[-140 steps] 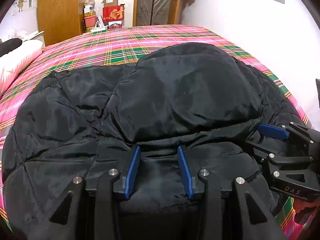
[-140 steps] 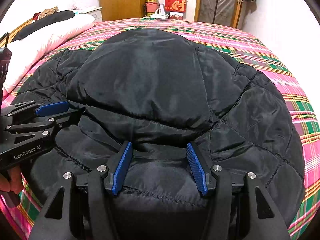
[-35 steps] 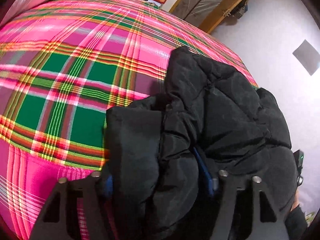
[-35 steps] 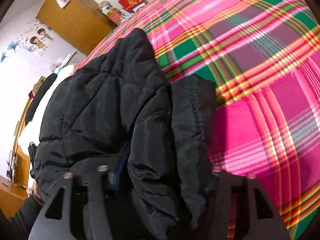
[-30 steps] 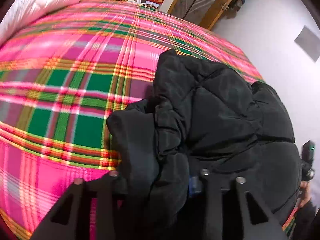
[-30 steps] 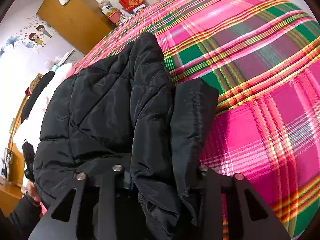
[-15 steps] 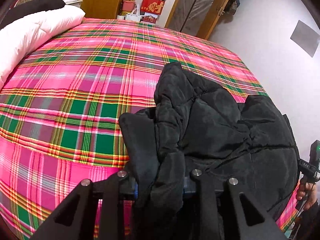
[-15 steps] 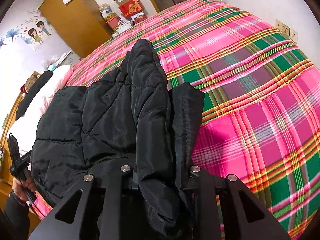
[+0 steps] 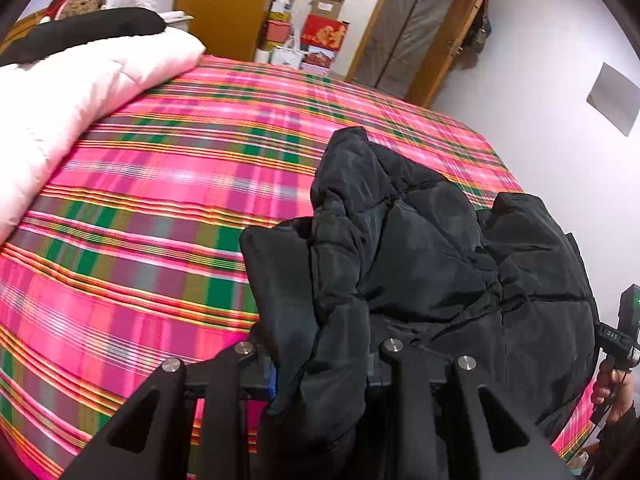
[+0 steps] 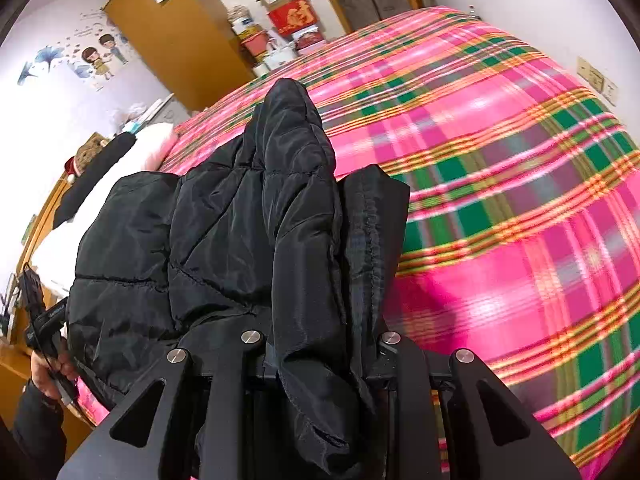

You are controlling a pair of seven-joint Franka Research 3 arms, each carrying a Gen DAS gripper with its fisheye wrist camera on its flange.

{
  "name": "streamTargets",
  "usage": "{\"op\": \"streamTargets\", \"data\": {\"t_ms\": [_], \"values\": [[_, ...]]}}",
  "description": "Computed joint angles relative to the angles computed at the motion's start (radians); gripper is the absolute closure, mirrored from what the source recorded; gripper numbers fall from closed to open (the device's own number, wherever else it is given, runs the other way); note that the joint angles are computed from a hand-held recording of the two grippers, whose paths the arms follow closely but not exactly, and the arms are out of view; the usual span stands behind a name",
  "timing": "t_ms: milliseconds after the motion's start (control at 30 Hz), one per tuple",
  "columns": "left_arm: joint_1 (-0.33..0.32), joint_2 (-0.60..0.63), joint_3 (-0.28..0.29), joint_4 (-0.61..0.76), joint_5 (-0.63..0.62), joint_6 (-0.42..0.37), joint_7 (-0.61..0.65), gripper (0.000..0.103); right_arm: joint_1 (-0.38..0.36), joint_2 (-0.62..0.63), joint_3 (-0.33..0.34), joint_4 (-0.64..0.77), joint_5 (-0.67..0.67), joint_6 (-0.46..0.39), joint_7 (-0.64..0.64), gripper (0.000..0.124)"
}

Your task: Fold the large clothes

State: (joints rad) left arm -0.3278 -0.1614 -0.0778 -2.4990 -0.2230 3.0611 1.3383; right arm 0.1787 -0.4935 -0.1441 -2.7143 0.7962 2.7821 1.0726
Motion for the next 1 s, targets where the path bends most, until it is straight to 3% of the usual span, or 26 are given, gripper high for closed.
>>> {"op": "streamTargets", "data": {"t_ms": [233,400,500,600,667,800,933,1000], "values": [[0.051,-0.043,0.079,-0.041,0.009,-0.005,0.069,0.075,0.152,0.141,0.015,0.091,0.195,0.064,-0.071,0.100],[0.058,-0.006,0.143,-0.043,-0.042,0.025,0.152,0.075,0.187,0.275,0.070,0.182,0.347,0.086,-0.154,0.100],[0.010,0.044,0.203,-0.029,-0.175,0.058,0.282,0.074,0.179,0.355,0.104,0.234,0.433,0.090,-0.220,0.100],[-0.071,0.124,0.262,0.013,-0.451,0.079,0.520,0.074,0.154,0.436,0.144,0.274,0.472,0.102,-0.241,0.099],[-0.062,0.189,0.232,0.054,-0.679,0.088,0.712,0.073,0.135,0.472,0.163,0.287,0.510,0.108,-0.267,0.098],[0.044,0.274,0.110,0.132,-1.066,0.083,1.054,0.069,0.103,0.495,0.188,0.296,0.544,0.104,-0.317,0.090],[0.118,0.311,0.037,0.172,-1.234,0.085,1.192,0.057,0.089,0.513,0.200,0.295,0.505,0.124,-0.279,0.071],[0.129,0.303,0.028,0.153,-1.144,0.101,1.088,0.049,0.083,0.506,0.202,0.285,0.459,0.132,-0.213,0.064]]}}
